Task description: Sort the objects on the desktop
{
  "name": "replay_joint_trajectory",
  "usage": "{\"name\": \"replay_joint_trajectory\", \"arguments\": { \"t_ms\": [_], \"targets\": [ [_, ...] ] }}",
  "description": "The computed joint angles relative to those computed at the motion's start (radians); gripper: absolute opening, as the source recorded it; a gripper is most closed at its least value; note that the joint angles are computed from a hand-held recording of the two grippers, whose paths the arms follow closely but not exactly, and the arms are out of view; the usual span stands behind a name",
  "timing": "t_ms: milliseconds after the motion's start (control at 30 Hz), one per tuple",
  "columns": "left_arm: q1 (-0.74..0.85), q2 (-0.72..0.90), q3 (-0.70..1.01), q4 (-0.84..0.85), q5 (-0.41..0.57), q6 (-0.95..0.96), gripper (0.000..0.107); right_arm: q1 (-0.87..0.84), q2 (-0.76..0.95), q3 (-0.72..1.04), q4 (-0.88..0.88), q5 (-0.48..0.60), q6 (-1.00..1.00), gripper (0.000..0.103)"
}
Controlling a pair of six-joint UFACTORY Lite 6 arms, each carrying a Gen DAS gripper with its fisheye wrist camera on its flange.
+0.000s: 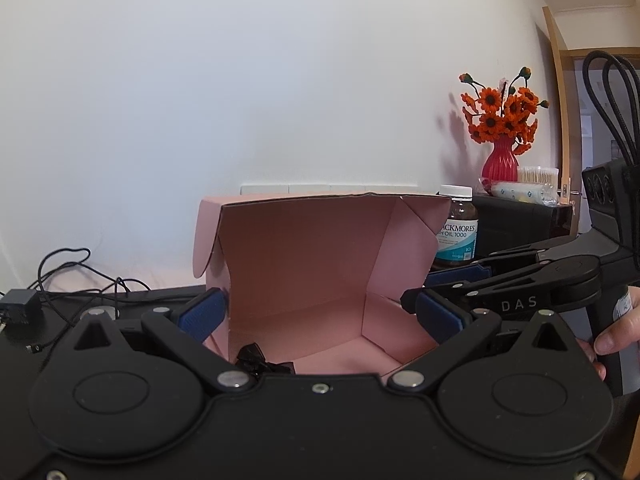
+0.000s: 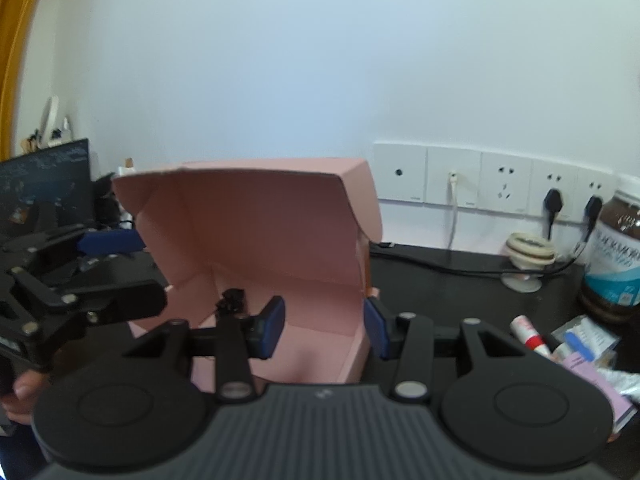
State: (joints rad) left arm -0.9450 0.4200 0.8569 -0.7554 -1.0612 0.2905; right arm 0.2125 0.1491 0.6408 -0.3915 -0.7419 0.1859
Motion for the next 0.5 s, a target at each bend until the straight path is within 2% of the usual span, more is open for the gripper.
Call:
{"name": "replay_joint_trajectory", "arguments": {
  "t_ms": [367,500],
  "targets": [
    [-0.02,0.006,0.006,-0.014,-0.003,0.025,0.103,0.024,-0.008,-0.02,0.013,-0.026,-0.06,0.043],
    [-0.018,0.004,0.004,-0.009,0.002,0.018,0.103,0.037,0.006,-0.012,0.018,-0.029,-0.06,0.046]
  ]
}}
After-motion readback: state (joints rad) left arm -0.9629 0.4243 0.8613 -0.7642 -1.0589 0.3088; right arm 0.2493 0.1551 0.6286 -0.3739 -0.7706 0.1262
